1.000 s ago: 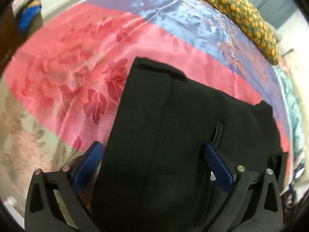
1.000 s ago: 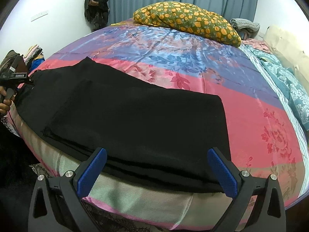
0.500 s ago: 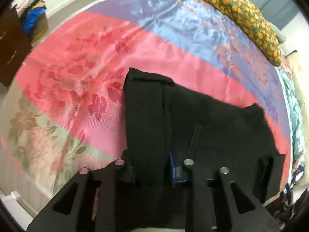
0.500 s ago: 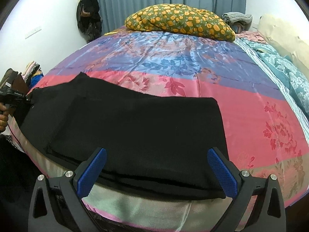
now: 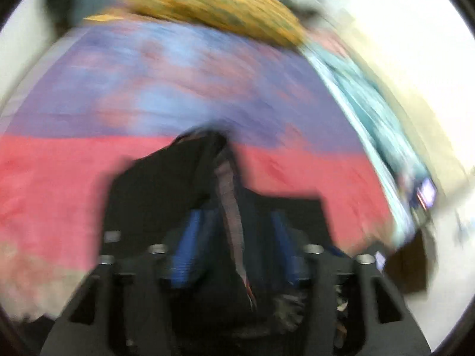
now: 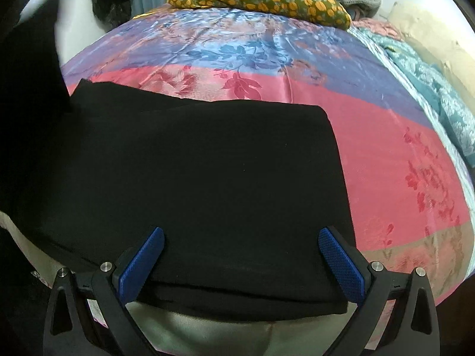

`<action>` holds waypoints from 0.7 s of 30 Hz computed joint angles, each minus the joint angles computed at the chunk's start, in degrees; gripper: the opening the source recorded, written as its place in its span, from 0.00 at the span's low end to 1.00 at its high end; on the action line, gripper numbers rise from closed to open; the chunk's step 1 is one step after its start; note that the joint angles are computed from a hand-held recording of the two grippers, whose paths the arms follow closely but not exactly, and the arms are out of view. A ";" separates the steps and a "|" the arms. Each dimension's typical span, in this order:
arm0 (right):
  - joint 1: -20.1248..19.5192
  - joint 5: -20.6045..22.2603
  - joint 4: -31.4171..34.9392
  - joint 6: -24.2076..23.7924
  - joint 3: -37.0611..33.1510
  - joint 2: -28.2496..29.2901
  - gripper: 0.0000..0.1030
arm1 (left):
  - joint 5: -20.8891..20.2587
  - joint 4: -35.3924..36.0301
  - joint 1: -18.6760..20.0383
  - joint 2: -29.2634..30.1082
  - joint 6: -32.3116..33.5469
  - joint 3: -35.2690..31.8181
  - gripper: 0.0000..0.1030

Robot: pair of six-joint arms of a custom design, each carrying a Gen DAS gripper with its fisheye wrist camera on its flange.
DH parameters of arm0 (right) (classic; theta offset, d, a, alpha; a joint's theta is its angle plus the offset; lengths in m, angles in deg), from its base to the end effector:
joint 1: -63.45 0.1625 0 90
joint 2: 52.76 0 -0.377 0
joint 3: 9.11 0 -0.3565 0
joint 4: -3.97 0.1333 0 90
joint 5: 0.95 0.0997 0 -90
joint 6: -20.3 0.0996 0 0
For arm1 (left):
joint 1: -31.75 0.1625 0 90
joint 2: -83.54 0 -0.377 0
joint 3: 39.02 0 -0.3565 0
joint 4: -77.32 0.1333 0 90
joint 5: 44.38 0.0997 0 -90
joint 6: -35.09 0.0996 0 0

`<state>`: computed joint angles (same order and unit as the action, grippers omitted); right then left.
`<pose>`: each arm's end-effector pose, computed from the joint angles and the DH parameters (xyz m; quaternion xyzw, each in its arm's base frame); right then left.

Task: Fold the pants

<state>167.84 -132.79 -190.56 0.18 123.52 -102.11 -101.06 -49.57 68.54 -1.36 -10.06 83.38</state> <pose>0.1659 -0.3777 0.0615 0.2094 -0.8963 0.1545 0.3591 -0.2199 -0.3992 0.2367 0.0689 0.9555 -0.2136 0.1913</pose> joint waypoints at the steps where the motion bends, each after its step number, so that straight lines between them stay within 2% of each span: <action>1: -0.27 0.27 -0.03 0.01 0.10 -0.17 1.00 | -3.03 -2.85 0.47 2.77 2.62 -0.40 0.53; 2: -0.58 0.42 -0.34 -0.03 0.36 -0.32 1.00 | -5.37 -4.90 -0.10 4.99 4.58 -0.43 0.53; 4: -0.80 0.44 -0.69 -0.21 0.88 -0.65 1.00 | -4.36 -6.93 -2.51 3.95 6.08 1.49 0.54; 5: -1.06 1.01 -0.58 -0.24 1.46 -1.56 1.00 | -1.98 -6.54 -4.08 1.74 5.88 2.95 0.55; 7: -1.20 1.41 -0.49 -0.46 1.99 -2.84 1.00 | 3.90 -1.79 -6.66 -4.10 1.63 5.52 0.65; 9: -0.83 1.58 -3.50 -1.29 3.11 -4.46 1.00 | 9.00 3.99 -6.84 -10.09 -3.38 7.35 0.65; 10: -1.37 4.01 -5.18 -1.97 3.97 -5.87 1.00 | 11.49 7.51 -6.79 -12.83 -6.50 8.16 0.65; 12: -3.92 14.83 -6.36 -1.34 6.95 -11.95 1.00 | 16.76 19.34 -7.84 -19.32 -16.27 10.41 0.59; 14: -7.02 26.83 -2.18 1.91 8.69 -17.65 1.00 | 17.53 23.99 -7.08 -23.13 -20.43 13.19 0.45; 16: -10.66 38.83 6.15 6.63 8.15 -21.09 1.00 | 16.50 20.15 -5.36 -21.90 -18.17 15.76 0.27; 17: -12.95 44.83 12.06 8.14 6.66 -21.24 1.00 | 15.91 17.78 -3.84 -19.35 -15.88 16.60 0.23; 18: -15.11 50.17 17.51 8.44 4.75 -20.11 1.00 | 14.59 14.23 -1.81 -15.73 -12.15 17.39 0.13; 19: -16.35 53.12 22.23 8.57 2.54 -18.51 0.99 | 14.19 13.04 -1.13 -14.24 -10.71 17.94 0.08; 21: -17.12 53.36 30.49 11.90 -2.89 -13.79 0.87 | 15.04 13.14 -1.44 -14.01 -9.46 18.88 0.08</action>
